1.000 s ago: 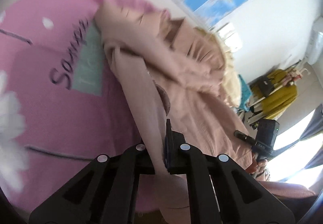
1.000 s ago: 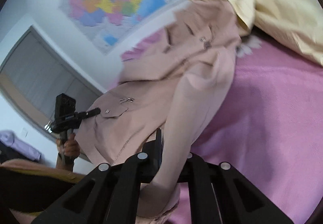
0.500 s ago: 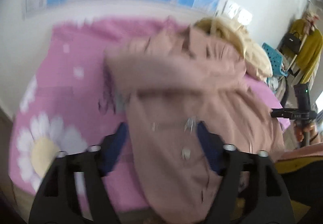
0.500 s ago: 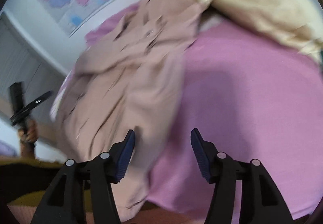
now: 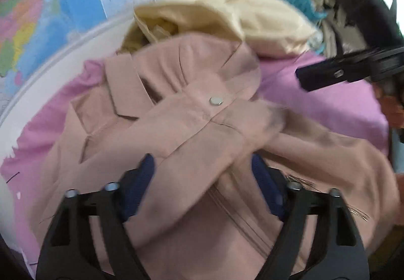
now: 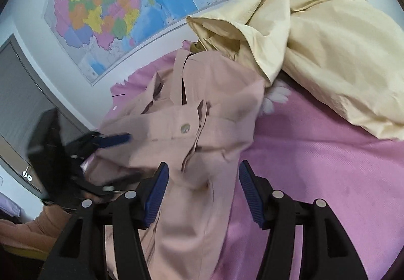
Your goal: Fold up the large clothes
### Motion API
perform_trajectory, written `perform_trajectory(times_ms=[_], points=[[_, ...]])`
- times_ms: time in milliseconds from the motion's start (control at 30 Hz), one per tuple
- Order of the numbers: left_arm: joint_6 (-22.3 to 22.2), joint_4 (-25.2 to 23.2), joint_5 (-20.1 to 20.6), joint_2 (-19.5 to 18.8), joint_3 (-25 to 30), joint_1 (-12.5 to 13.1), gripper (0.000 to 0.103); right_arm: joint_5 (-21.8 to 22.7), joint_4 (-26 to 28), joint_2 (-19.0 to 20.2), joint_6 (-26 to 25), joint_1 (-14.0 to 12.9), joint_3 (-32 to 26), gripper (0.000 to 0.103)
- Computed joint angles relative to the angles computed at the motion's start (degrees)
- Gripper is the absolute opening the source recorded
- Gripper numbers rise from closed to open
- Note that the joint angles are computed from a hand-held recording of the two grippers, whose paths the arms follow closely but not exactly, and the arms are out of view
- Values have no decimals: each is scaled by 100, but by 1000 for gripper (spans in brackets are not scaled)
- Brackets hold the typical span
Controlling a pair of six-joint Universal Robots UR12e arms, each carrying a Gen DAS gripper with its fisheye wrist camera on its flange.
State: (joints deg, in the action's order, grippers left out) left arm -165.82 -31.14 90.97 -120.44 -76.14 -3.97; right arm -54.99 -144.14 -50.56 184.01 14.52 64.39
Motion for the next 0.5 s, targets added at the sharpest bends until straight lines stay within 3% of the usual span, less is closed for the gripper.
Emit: perform_trajectory(times_ms=[67, 100, 133, 233, 367, 500], points=[[-135, -301, -66, -99, 167, 46, 35, -26, 110, 80, -84, 17, -135, 56], [-299, -352, -126, -91, 163, 83, 10, -53, 195, 129, -138, 26, -224, 56], [-494, -416, -267, -79, 172, 146, 4, -113, 233, 155, -187, 37, -272, 56], [-1477, 9, -1059, 105, -58, 467, 3, -447, 284, 266, -382, 108, -490, 56], [-2485, 820, -1370, 395, -445, 782, 3, -1084, 232, 391, -969, 251, -754, 56], [-3003, 1415, -1455, 666, -774, 995, 3, -1456, 474, 580, -1994, 399, -1115, 58]])
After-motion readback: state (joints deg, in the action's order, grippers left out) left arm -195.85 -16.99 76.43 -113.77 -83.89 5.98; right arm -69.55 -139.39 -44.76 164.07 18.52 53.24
